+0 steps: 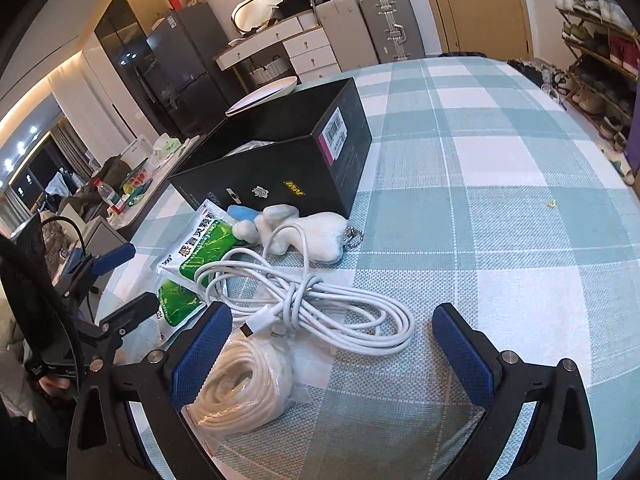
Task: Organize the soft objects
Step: 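Grasp the green-and-white sachet with the left gripper while the right grasps the coiled white cable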
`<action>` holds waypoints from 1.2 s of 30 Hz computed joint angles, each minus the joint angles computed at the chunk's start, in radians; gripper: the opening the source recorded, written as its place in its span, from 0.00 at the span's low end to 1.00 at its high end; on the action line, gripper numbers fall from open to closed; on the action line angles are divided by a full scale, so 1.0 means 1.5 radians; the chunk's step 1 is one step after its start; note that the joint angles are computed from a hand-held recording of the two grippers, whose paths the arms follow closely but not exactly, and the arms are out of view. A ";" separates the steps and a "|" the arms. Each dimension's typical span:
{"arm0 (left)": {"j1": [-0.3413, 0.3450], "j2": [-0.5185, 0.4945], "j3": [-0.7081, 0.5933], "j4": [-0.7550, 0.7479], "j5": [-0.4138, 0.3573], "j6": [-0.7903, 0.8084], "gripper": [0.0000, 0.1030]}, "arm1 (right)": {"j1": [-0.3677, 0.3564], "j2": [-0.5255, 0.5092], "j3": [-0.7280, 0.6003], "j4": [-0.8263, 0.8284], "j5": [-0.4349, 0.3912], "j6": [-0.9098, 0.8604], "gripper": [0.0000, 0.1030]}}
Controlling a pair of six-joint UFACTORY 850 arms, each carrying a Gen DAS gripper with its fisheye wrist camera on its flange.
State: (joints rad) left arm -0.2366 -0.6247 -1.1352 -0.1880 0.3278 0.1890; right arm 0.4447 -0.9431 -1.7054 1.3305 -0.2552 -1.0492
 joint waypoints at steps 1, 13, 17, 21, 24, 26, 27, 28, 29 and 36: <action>0.000 0.000 0.000 -0.001 0.001 0.003 1.00 | -0.001 0.000 0.001 0.023 0.000 -0.020 0.98; -0.001 -0.004 -0.002 0.006 0.001 0.003 1.00 | 0.007 -0.010 -0.014 0.030 0.015 -0.022 0.85; -0.003 -0.006 -0.004 -0.004 0.000 0.013 1.00 | 0.011 -0.019 -0.031 -0.025 0.023 0.030 0.84; -0.003 -0.006 -0.005 -0.004 -0.001 0.013 1.00 | 0.020 -0.024 -0.041 -0.110 0.044 0.104 0.83; -0.003 -0.006 -0.005 -0.004 -0.001 0.013 1.00 | 0.023 -0.022 -0.037 -0.121 0.056 0.108 0.80; -0.003 -0.006 -0.005 -0.004 -0.001 0.013 1.00 | 0.022 -0.020 -0.033 -0.102 0.058 0.086 0.78; -0.003 -0.006 -0.005 -0.004 -0.001 0.013 1.00 | 0.022 -0.020 -0.031 -0.089 0.059 0.071 0.77; -0.004 -0.006 -0.005 -0.006 -0.001 0.015 1.00 | 0.022 -0.019 -0.029 -0.072 0.060 0.054 0.77; -0.004 -0.006 -0.005 -0.006 -0.001 0.015 1.00 | 0.021 -0.018 -0.027 -0.045 0.058 0.027 0.77; -0.004 -0.007 -0.006 -0.004 -0.007 0.015 1.00 | 0.009 -0.011 -0.010 0.111 0.014 -0.119 0.76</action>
State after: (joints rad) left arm -0.2432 -0.6356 -1.1445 -0.1939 0.3176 0.2115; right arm 0.4579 -0.9601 -1.7197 1.4969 -0.2337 -1.2272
